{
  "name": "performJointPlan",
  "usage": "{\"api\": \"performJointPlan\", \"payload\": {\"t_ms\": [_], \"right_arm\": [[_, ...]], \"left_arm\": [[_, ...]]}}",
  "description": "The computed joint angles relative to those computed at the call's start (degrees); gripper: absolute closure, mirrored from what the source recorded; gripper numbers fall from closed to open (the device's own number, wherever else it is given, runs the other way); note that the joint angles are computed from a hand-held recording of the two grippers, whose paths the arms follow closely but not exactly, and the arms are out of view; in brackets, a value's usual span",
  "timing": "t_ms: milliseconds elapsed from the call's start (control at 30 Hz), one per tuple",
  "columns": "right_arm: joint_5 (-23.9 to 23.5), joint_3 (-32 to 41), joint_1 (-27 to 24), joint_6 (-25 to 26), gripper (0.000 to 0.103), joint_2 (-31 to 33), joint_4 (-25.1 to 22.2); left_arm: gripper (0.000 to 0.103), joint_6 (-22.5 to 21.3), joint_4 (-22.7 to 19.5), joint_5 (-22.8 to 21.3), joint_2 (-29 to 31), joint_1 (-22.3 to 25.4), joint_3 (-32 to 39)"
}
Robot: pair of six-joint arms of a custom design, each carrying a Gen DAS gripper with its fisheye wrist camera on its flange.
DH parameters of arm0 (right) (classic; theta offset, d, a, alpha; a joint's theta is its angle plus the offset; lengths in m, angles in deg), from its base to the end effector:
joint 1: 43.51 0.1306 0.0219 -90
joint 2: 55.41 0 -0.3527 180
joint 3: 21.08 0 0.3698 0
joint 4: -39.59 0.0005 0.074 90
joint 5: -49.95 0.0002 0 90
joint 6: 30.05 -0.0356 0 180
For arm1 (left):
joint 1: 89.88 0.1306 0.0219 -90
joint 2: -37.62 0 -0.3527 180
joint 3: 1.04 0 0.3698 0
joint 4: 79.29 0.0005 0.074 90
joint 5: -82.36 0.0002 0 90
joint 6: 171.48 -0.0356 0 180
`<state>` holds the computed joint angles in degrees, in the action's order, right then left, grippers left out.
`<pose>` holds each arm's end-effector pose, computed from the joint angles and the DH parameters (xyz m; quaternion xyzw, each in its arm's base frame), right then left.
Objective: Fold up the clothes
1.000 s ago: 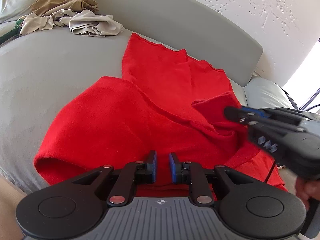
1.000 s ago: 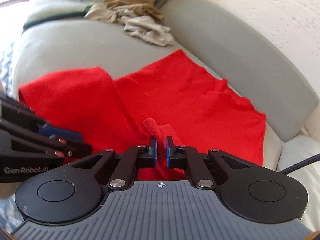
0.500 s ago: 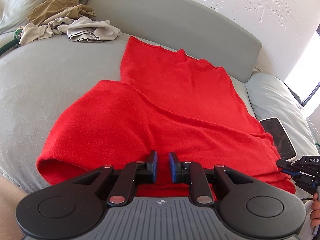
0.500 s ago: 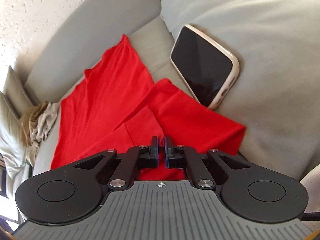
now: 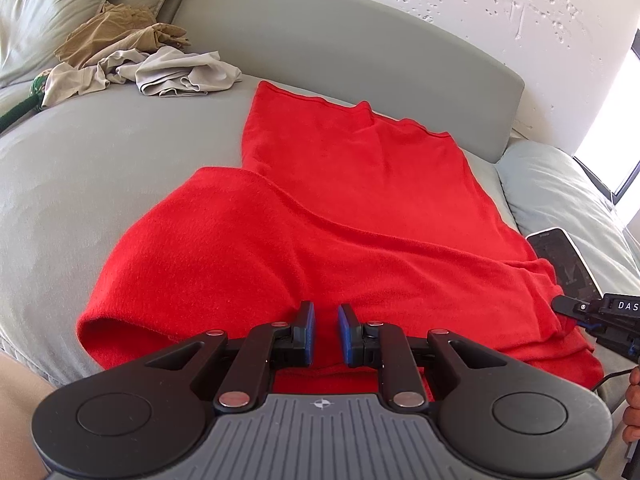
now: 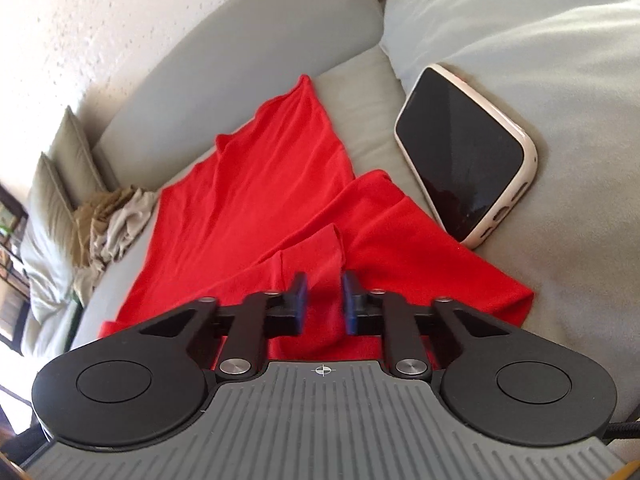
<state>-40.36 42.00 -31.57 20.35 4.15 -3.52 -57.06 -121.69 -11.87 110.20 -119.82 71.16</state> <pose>0.2903 0.0611 0.3874 0.2152 0.8788 0.1873 0.3824 0.3185 -0.1810 0.3902 0.0293 0.9153 -0.1527 0.3715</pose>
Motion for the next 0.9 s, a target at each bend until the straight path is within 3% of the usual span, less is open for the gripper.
{"api": "performJointPlan", "payload": {"t_ms": [33,167,200,400,500,700,900], "right_arm": [[0.8,0.2,0.5,1.3,0.095,0.1,-0.1],[11.2,1.8,5.8,10.1,0.097,0.5,-0.8],[14.1,1.9,7.1,12.0,0.097,0.4,-0.5],[28.9,1.8,13.1,21.5,0.097,-0.3,3.3],[31.3,2.4,13.1,21.6,0.097,-0.1,3.1],[32.5,3.8,12.1,18.9,0.097,2.0,-1.9],[29.6,6.0,9.8,13.7,0.097,5.3,-9.6]], "left_arm": [[0.084,-0.2,0.1,-0.3,-0.1,-0.1,0.0],[0.083,1.3,-0.2,-2.5,-1.3,-1.1,-0.3],[0.077,2.2,-0.5,-3.2,-1.8,-1.5,-0.3],[0.073,5.1,-4.8,-6.1,-4.9,-3.0,0.4],[0.073,7.2,-6.4,-8.1,-5.6,-3.2,0.9],[0.073,9.4,-7.4,-11.8,-5.6,-2.8,1.8],[0.073,11.7,-9.3,-12.6,-5.3,-2.4,1.9]]}}
